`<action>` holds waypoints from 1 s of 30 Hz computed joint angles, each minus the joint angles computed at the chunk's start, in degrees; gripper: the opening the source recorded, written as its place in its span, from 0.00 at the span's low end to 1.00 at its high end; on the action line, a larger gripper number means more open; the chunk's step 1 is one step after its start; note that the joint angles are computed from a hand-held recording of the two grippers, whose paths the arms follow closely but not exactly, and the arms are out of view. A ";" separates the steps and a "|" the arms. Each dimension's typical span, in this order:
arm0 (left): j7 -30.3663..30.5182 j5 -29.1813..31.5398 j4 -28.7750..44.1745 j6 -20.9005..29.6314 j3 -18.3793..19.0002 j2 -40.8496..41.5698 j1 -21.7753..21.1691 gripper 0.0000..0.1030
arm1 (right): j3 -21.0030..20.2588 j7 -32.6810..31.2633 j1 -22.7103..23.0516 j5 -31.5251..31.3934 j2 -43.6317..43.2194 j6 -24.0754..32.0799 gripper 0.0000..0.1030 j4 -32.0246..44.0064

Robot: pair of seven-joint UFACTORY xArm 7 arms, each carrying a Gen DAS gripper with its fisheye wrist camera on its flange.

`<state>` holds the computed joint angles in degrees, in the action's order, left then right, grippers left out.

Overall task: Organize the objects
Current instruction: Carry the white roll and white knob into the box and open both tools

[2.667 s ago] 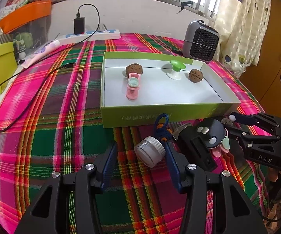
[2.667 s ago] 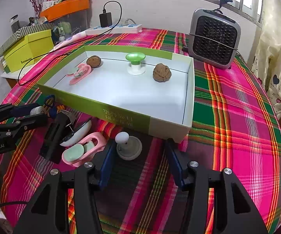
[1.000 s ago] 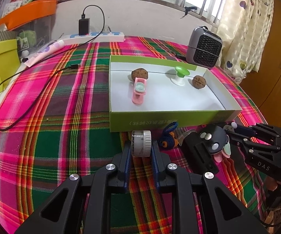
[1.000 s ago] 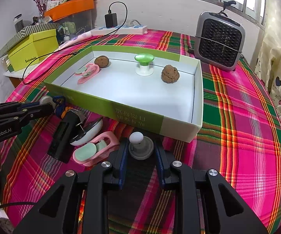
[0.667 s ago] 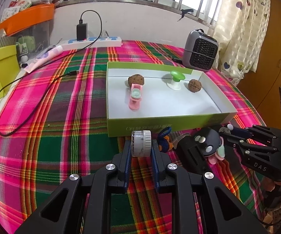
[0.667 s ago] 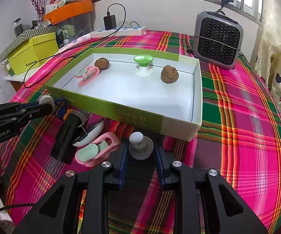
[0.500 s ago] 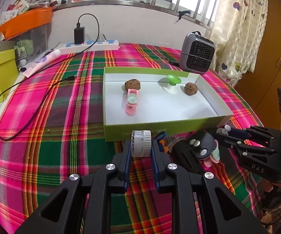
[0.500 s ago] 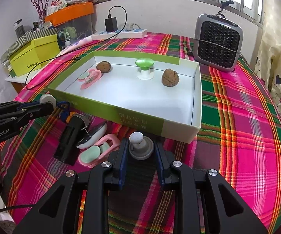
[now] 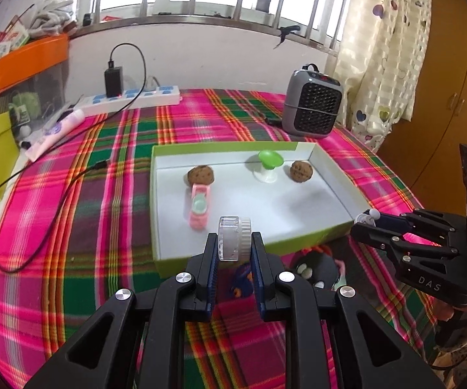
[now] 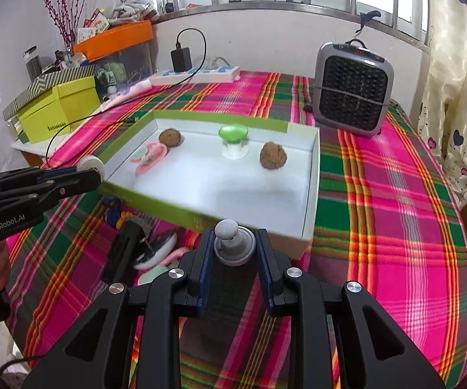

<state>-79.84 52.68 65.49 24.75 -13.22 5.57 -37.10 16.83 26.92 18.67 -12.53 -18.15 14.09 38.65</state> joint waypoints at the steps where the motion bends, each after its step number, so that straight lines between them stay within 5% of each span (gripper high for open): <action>1: 0.66 -0.34 0.59 -0.02 0.00 0.51 0.08 0.17 | -0.05 -0.04 -0.04 -0.02 0.16 -0.08 0.26 0.28; 14: 6.83 -3.82 6.97 -1.02 3.16 6.22 -1.27 0.17 | -0.90 -0.60 -0.75 -2.78 6.57 -0.13 0.26 7.00; 30: 19.23 -16.27 15.81 -2.25 7.45 15.30 -2.92 0.17 | -5.64 -7.09 2.04 1.41 18.44 2.82 0.26 17.27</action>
<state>-60.62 36.41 81.30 22.50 -5.77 20.87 -40.03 11.18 19.83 20.71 -11.12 0.30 16.91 55.92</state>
